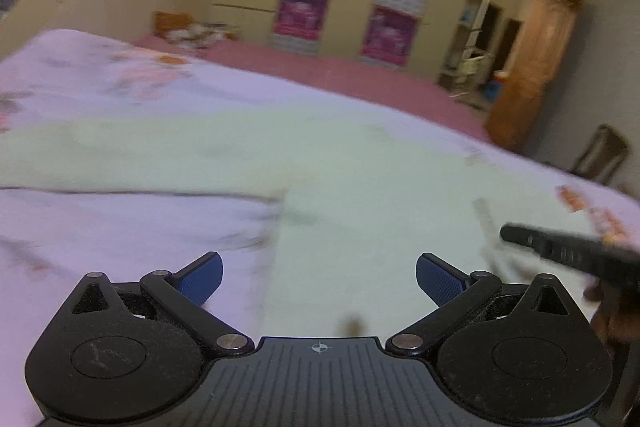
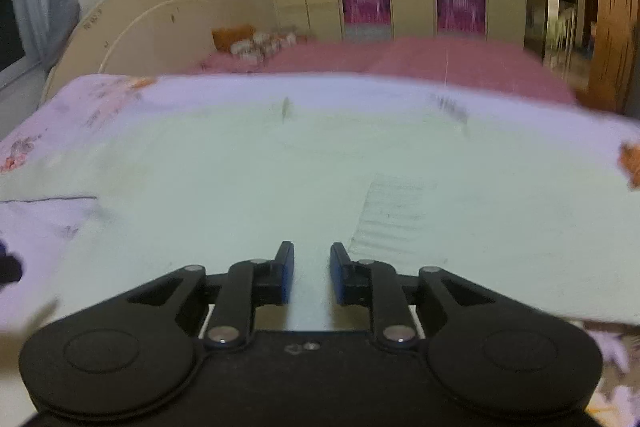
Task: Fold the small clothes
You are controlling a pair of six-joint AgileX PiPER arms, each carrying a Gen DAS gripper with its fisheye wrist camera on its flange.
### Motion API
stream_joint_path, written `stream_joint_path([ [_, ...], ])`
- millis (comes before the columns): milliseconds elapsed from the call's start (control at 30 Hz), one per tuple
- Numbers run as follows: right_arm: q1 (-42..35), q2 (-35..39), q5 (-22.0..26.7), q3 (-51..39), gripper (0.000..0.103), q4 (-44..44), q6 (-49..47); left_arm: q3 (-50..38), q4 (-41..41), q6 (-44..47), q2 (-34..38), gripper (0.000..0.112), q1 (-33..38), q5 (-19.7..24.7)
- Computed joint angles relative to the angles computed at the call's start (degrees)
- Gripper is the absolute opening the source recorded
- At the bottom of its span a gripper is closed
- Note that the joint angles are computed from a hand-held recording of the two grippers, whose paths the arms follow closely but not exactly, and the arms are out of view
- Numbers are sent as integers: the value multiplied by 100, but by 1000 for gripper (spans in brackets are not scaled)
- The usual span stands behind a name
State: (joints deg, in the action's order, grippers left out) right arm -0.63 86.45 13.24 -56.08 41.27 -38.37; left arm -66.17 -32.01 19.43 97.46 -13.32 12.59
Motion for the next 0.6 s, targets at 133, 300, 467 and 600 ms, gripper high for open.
stream_joint_path([
  [133, -497, -756, -198, 712, 17, 151, 0, -1454, -1289, 677, 1130, 52, -442, 808],
  [300, -800, -979, 88, 686, 17, -2146, 2393, -3875, -530, -710, 2770, 52, -1048, 1990],
  [467, -1078, -1163, 129, 867, 18, -2152, 2530, -5946, 323, -2359, 4021, 51, -1317, 2744],
  [600, -1198, -1110, 94, 906, 19, -2016, 2477, -6605, 331, -2520, 4442, 3, -1273, 2947],
])
